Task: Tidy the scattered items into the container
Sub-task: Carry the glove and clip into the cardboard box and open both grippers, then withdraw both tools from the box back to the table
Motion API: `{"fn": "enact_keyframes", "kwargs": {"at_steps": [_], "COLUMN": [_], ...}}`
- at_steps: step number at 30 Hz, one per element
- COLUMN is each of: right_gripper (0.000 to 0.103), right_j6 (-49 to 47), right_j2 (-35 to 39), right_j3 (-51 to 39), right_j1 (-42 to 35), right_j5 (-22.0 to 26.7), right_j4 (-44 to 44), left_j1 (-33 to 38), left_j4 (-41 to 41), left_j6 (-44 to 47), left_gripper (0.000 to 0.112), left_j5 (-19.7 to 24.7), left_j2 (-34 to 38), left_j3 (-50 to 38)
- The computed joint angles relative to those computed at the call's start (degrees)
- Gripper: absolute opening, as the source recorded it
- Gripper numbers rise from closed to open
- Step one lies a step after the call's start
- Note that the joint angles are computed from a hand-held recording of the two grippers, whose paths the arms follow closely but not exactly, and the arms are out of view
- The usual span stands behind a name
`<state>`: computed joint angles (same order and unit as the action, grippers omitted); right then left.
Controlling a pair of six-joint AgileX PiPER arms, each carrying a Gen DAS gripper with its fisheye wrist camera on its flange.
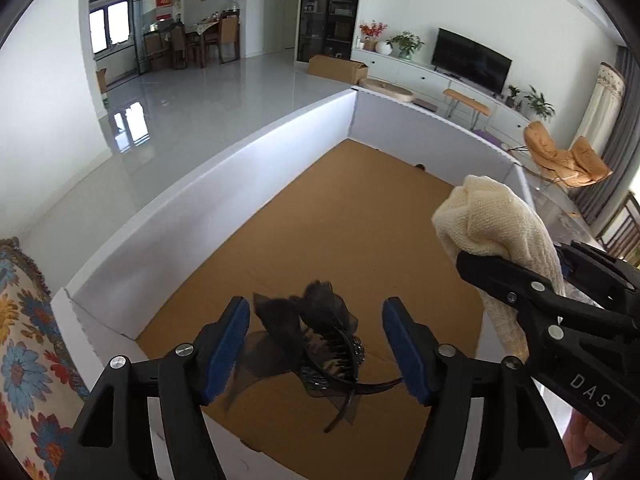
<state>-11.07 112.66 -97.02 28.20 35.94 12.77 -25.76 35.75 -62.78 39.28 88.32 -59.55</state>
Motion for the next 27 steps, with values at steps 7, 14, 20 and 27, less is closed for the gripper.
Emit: {"fn": "enact_keyframes", "kwargs": {"at_steps": [7,14,20,27], "right_gripper": [0.062,0.063,0.063,0.063], "right_j6": [4.61,5.08,0.93,-5.18], "right_j2": [3.48,-3.17,-13.54,-27.17], "right_j3": [-1.55,5.66,18.96,34.74], "right_j1": [-0.30,-1.76,-5.47,-13.80], "right_j5": [0.41,-2.16,-8.53,-11.58], "right_j4": [-5.42,-5.87,0.34,5.90], "left_j1": [-0.15,-4.09,-9.86,-20.17], "left_j4": [4.24,8.69,10.83,13.63], "left_j6": [-5.29,-9.39,-11.42,-12.70], "left_gripper": [0.084,0.084,0.084,0.085], "left_j5": [-0.45,4.44,8.85,16.18], "left_j2": [-2.22,-4.82,-6.31,-4.65], "left_j3": [3.57,4.98,3.44,-3.81]}}
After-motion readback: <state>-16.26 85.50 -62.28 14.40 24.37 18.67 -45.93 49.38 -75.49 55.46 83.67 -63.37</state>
